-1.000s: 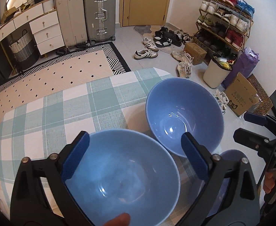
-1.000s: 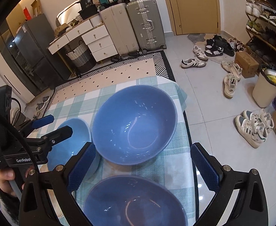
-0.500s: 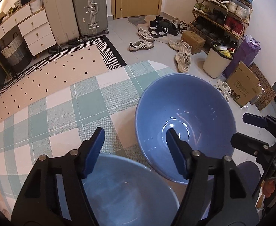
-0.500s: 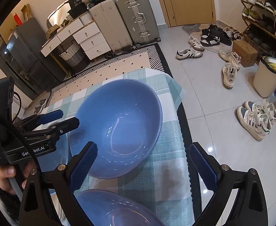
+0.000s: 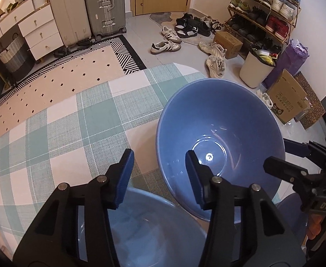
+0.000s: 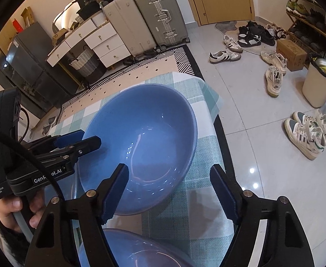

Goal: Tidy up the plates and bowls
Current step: 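Close the left gripper on the rim of a light-blue bowl, then lift the blue bowl with the left gripper and carry it over another blue bowl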

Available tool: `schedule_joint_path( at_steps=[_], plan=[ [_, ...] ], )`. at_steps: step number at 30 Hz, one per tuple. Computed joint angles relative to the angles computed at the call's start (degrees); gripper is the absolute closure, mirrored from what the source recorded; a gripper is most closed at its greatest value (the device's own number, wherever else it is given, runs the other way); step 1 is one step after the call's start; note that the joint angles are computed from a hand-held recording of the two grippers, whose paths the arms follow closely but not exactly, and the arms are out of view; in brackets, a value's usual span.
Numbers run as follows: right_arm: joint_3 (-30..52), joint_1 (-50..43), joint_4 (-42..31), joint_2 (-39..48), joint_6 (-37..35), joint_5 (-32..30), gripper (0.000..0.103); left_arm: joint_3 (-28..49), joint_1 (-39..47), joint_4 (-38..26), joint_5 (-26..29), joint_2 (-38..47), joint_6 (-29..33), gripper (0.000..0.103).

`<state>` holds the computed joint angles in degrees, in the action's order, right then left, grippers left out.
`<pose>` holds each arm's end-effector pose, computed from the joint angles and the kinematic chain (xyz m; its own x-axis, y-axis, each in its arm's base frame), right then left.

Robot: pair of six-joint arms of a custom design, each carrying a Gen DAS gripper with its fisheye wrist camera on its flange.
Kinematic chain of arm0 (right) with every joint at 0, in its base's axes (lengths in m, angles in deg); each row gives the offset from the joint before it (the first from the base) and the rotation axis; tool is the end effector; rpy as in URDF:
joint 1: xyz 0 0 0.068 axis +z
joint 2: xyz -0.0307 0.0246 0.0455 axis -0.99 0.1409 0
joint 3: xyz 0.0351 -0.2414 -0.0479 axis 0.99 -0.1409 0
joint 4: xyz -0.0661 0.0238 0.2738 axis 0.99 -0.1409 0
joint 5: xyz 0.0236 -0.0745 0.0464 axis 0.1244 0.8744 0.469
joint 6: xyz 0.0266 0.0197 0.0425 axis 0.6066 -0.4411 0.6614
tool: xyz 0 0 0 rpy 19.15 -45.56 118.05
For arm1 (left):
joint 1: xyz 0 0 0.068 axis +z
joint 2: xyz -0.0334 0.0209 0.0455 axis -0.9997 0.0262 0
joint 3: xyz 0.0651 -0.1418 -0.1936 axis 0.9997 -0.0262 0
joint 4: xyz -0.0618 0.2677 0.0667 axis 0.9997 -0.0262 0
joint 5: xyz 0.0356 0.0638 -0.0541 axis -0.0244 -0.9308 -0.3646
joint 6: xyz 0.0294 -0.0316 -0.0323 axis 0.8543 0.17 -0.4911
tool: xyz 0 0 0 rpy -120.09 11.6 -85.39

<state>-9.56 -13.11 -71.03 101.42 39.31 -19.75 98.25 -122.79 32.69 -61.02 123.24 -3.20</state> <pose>0.1269 0.2906 0.1448 -0.8673 0.2173 -0.4479 0.0718 0.9449 0.3194 0.2137 -0.1435 0.1891 -0.8355 0.2650 -0.4814 0.3432 0.9358 -0.0804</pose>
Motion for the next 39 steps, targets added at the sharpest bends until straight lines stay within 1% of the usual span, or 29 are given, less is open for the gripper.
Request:
schedule_joint_path(
  at_steps=[1, 2, 4, 5, 7, 9, 10, 11, 13, 16, 26, 39],
  plan=[
    [0.0, 0.0, -0.1, 0.1, 0.0, 0.0, 0.036, 0.1, -0.2, 0.0, -0.3, 0.3, 0.1, 0.063],
    [-0.2, -0.1, 0.0, 0.1, -0.1, 0.0, 0.039, 0.3, -0.1, 0.1, 0.0, 0.7, 0.4, 0.065],
    [-0.7, -0.2, 0.4, -0.2, -0.2, 0.0, 0.041, 0.5, -0.4, 0.1, 0.5, 1.2, 0.5, 0.072],
    [-0.8, -0.2, 0.3, -0.2, -0.2, 0.2, 0.047, 0.6, -0.7, 0.1, 0.0, 1.4, 0.6, 0.073],
    [-0.5, 0.1, -0.5, -0.2, 0.0, 0.6, 0.054, 0.6, -0.7, 0.3, 0.2, 1.8, 0.8, 0.082],
    [-0.3, 0.2, -1.0, -0.1, 0.0, 0.8, 0.059, 0.2, -0.4, 0.8, 0.3, 1.7, 0.9, 0.085],
    [-0.2, 0.5, -1.2, -0.1, 0.1, 1.1, 0.061, 0.2, -0.3, 0.8, 0.6, 1.5, 1.0, 0.088],
    [-0.3, 0.6, -1.3, -0.2, 0.1, 1.3, 0.066, 0.2, -0.1, 0.7, 1.0, 1.5, 1.1, 0.09],
    [-0.3, 0.9, -1.7, -0.4, 0.1, 1.9, 0.069, 0.2, 0.0, 0.5, 1.4, 1.3, 1.5, 0.093],
    [0.2, 1.3, -2.0, -0.2, 0.0, 2.5, 0.077, -0.1, 0.0, 0.6, 1.7, 0.9, 1.8, 0.094],
    [1.8, 2.2, -3.6, 0.3, 0.3, 4.4, 0.078, 0.2, -0.6, -0.4, 1.0, -1.0, 1.6, 0.094],
    [4.1, 4.5, -8.3, -0.9, 1.5, 7.6, 0.078, 1.7, -1.5, -4.4, 0.7, -6.3, 0.7, 0.094]
  ],
)
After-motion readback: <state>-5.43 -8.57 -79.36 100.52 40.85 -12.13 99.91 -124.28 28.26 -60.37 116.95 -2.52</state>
